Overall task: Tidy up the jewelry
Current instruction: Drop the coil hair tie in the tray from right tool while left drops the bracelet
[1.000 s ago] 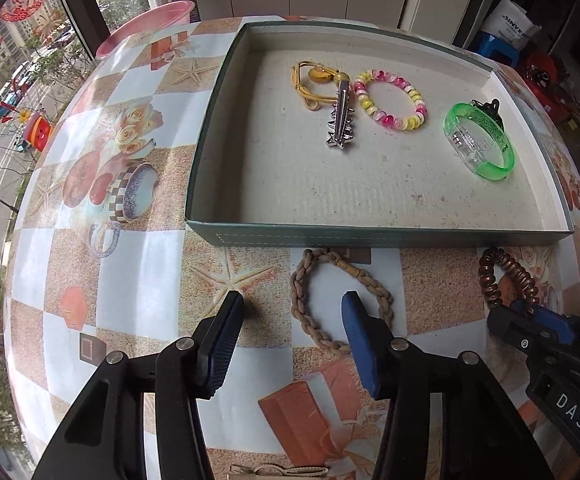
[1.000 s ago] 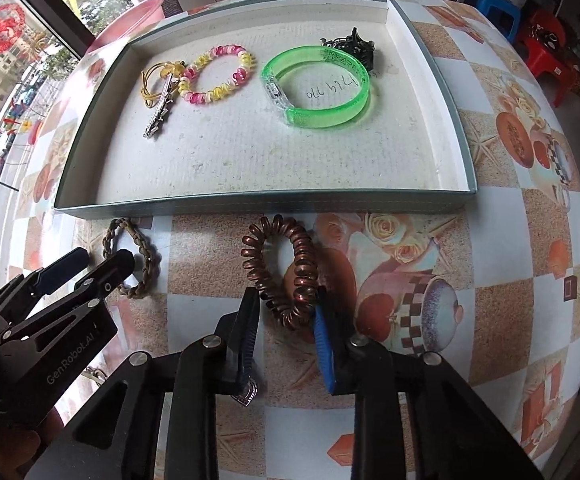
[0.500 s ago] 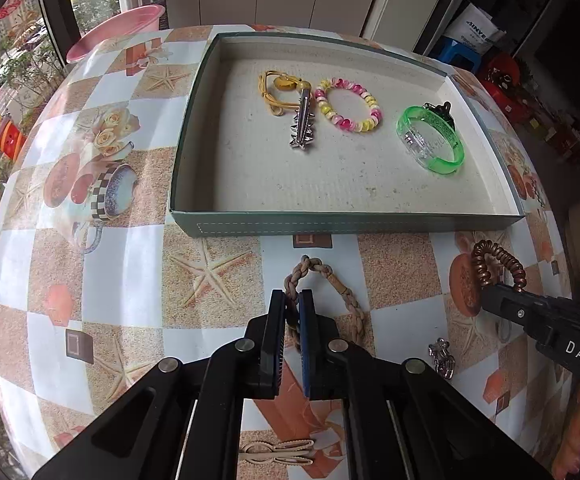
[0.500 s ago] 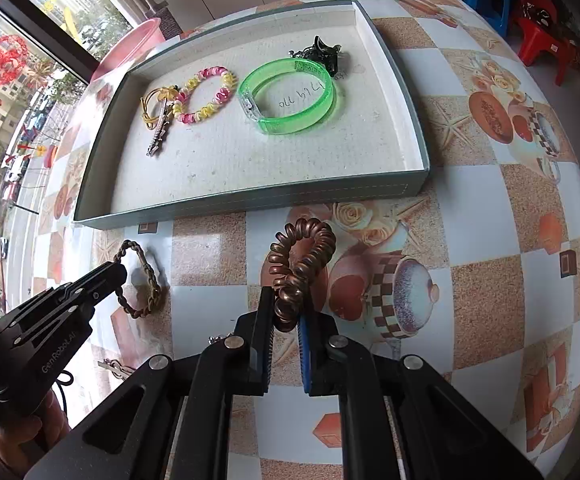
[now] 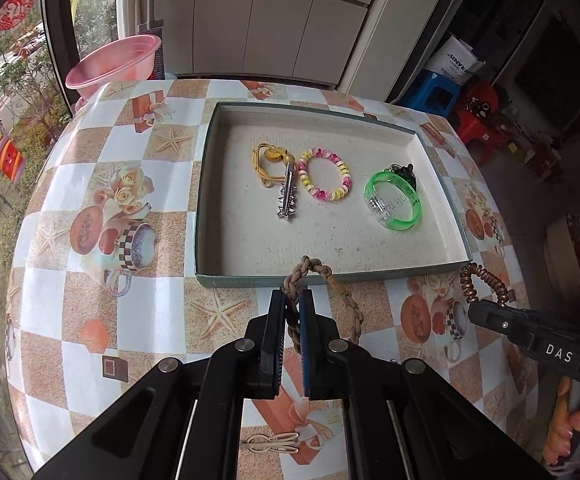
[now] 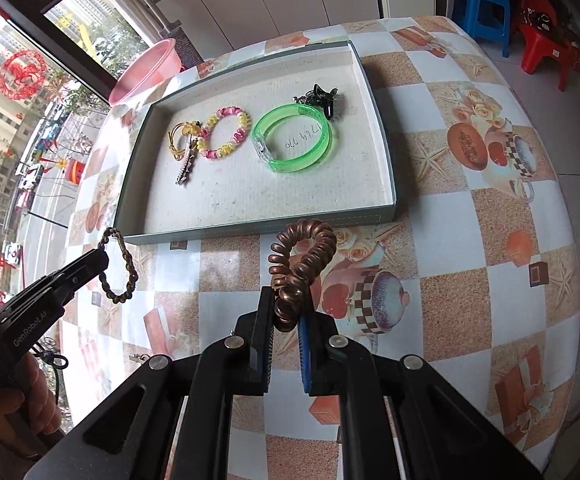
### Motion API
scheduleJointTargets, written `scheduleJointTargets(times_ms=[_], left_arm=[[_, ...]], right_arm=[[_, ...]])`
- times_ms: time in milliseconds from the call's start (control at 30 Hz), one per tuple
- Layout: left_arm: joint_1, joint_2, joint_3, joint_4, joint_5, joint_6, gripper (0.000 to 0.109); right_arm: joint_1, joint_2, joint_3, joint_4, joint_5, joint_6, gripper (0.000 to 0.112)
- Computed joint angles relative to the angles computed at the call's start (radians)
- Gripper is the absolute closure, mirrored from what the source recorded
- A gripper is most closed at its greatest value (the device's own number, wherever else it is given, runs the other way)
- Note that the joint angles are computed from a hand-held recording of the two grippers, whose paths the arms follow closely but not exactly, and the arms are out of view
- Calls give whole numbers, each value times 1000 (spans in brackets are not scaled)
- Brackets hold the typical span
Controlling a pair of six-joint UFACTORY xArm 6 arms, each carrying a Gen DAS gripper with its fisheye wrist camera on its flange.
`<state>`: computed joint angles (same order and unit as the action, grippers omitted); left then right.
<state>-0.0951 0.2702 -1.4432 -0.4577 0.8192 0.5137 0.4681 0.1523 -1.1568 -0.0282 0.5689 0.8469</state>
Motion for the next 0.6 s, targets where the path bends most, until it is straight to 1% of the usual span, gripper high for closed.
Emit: scheduleJointTargets(times_ms=[267,467,600], left_arm=[[-6,89,-169,-4,28,-27,89],[-14,192,-312,19,54,-92,89],[-25,267,-401,61,57,-136,89]], right_arm=[[-39,45,-131,-14,42,-77,101],[-69,150,-272,9,58,-133,101],[-88,232,-381,18,90,-188,101]])
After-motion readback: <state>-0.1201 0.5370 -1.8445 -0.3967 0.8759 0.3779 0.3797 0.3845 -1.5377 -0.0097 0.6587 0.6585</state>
